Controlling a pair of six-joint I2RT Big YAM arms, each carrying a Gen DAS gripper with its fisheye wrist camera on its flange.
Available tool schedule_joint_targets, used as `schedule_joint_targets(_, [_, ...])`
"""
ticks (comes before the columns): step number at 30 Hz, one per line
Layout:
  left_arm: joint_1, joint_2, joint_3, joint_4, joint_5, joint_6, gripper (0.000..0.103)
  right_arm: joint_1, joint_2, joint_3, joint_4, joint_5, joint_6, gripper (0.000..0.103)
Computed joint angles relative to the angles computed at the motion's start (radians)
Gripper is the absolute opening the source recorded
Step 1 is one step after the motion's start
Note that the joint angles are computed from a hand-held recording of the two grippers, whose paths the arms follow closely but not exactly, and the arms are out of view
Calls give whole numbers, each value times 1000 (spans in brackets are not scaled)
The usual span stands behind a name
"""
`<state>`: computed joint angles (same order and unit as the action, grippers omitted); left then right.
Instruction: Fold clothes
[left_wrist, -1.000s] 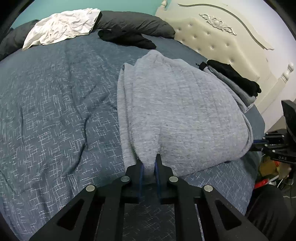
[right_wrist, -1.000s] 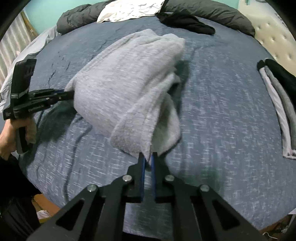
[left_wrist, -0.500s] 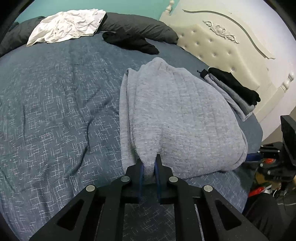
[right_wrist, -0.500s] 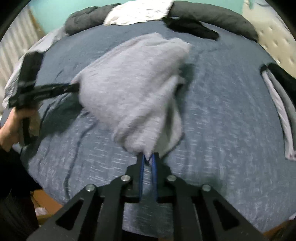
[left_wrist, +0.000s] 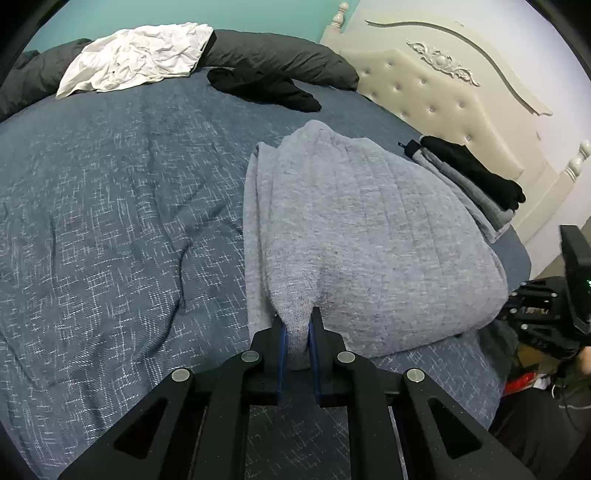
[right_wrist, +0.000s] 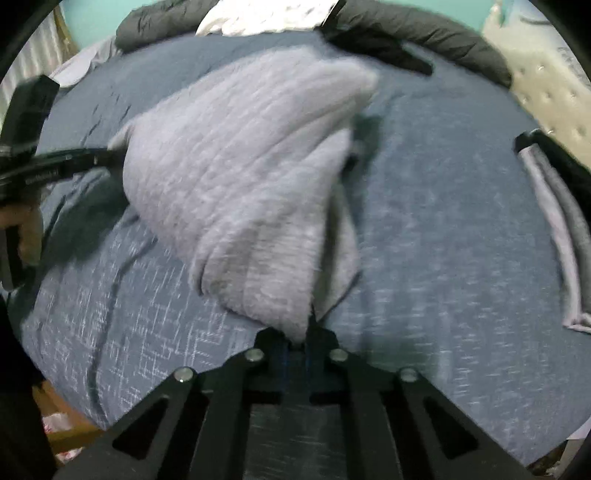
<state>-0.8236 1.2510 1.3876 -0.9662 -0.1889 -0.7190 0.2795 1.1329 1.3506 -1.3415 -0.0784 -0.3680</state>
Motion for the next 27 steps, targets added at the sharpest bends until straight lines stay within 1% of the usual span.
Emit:
schedule_joint_targets(1, [1,1,0,0,3,-4,11,-1,-11,-1,16,23,-14,4])
schedule_joint_targets(5, [0,4,-1,0,4,-10,11,-25,-12,5,15,34,-31,3])
schedule_joint_targets(9, [8,-4,-14,6,35,-16,11,-39,-15,-15,-8,13,-60,3])
schedule_joint_targets(13, [10,-12,-22,-5,60,-26,12,-46,-17,-37,-33,1,-95,4])
schedule_joint_targets(18, [19,-28,-26,-24,83,-70,19,-88,-12,-12,-71,-43,-114,4])
schedule_joint_targets(20, [24,-43,-25,-17,79,-84,18,-121,-6,19,-84,-61,-100,6])
schedule_joint_targets(23, [33,-66,-26,6,63,-98,19,-174,8,84,-92,-124,-66,6])
schedule_joint_targets(24, [37,-73,-27,15,60,-103,24,-184,15,105,-87,-146,-50,6])
schedule_joint_targets(25, [44,-80,-40,38,67,-112,34,-191,27,130,-84,-175,-31,10])
schedule_joint_targets(26, [51,-85,-51,60,75,-122,39,-195,46,159,-85,-199,-11,21])
schedule_joint_targets(27, [59,-83,-56,71,84,-133,42,-197,67,188,-86,-220,9,28])
